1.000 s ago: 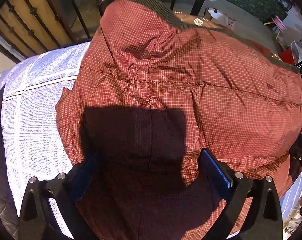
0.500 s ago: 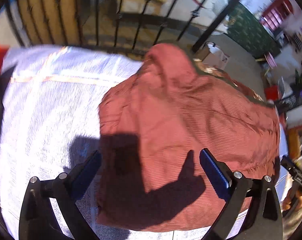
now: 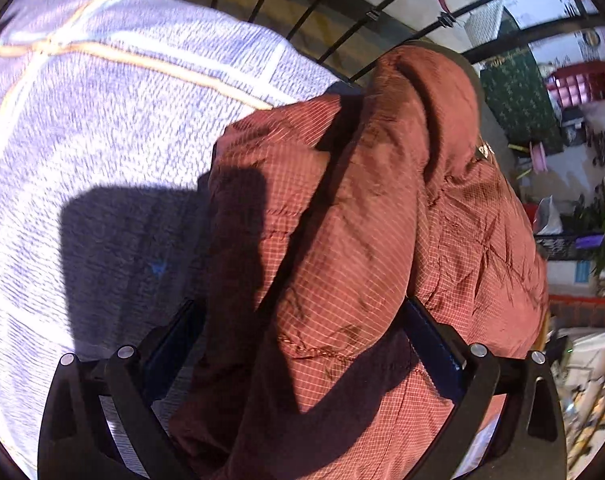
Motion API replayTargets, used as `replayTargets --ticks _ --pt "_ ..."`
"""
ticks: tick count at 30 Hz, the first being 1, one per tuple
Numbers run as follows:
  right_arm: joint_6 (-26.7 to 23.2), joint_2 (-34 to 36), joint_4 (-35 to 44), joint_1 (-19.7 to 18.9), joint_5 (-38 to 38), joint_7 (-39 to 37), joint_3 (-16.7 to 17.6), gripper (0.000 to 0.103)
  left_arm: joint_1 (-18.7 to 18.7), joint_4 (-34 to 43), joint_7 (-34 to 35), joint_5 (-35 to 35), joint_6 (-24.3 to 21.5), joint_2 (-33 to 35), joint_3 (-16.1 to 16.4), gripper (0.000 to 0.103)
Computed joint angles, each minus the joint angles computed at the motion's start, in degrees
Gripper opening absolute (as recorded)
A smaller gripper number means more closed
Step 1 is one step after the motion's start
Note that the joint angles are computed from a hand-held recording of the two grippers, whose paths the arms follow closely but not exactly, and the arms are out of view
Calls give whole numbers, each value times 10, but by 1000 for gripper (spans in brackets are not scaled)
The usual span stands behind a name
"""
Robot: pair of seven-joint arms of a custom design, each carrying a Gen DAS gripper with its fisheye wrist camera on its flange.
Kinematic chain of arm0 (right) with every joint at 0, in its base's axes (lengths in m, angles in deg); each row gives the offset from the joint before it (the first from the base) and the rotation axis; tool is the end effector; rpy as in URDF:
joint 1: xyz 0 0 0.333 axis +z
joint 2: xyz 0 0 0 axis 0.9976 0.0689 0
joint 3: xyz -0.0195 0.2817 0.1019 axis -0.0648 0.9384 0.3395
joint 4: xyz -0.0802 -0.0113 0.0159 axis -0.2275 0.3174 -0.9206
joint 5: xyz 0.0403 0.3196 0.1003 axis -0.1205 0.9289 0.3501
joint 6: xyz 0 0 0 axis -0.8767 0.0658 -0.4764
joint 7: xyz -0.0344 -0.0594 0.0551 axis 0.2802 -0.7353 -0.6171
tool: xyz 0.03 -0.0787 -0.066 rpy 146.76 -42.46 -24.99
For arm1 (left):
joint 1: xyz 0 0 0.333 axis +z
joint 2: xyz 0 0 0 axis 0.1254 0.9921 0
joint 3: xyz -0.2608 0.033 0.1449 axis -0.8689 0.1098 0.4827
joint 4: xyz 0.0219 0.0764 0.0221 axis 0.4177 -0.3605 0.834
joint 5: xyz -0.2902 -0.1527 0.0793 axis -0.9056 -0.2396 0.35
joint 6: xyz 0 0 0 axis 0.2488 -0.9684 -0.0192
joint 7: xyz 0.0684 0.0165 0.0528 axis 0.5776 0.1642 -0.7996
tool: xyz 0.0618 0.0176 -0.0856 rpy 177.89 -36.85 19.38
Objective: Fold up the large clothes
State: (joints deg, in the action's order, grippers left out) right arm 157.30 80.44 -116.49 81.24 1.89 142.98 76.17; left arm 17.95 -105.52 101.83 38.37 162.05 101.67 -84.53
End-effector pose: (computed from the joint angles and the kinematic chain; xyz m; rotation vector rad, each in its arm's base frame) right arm 0.5369 -0.0553 0.3721 -1.3196 2.1715 0.3543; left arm 0.6734 -0.0002 0.3036 2.1585 -1.8033 0.6148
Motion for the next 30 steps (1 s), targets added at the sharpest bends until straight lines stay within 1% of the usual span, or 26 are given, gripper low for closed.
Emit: replayTargets --ticks 1,3,5,7,9,10,11,12,14,15,17,20,21,23,27,30 --pt "-4 7 5 -3 15 -11 2 95 4 -11 5 -5 4 -5 -2 98" --pt "-4 17 12 -5 45 -28 8 95 3 -8 7 -4 2 -2 -2 98" --pt "-1 33 26 -4 61 -31 13 95 -1 4 5 1 -3 6 -1 98" --pt "11 40 29 -3 72 -24 16 96 -10 14 5 9 6 13 -1 97" --pt "34 36 21 4 72 -6 17 96 -15 21 8 13 15 16 -5 83" --pt "38 27 11 2 85 -19 21 83 -21 19 6 17 20 14 -4 78" --pt "41 34 20 5 93 -19 24 72 -30 19 0 26 27 11 -1 72" --pt "52 29 16 11 87 -7 24 68 -34 21 -2 31 30 12 0 70" --pt "65 27 17 19 82 10 26 52 -39 15 -1 42 39 5 1 58" --pt "72 19 12 23 78 19 26 48 -41 16 -2 46 40 4 1 54" --pt "84 3 0 31 66 37 25 34 -48 6 7 60 48 -11 2 33" --pt "116 -27 -20 50 28 76 24 26 -60 -25 36 84 71 -46 1 21" --pt "128 -40 -31 56 18 86 23 25 -62 -36 43 87 79 -58 0 20" --pt "143 -68 -52 64 23 90 22 21 -64 -39 54 80 88 -75 -8 17" --pt "178 -141 -99 84 15 95 15 18 -75 -15 86 62 86 -88 -28 16" --pt "207 -212 -142 95 -46 130 8 17 -105 12 120 67 80 -95 -42 16"
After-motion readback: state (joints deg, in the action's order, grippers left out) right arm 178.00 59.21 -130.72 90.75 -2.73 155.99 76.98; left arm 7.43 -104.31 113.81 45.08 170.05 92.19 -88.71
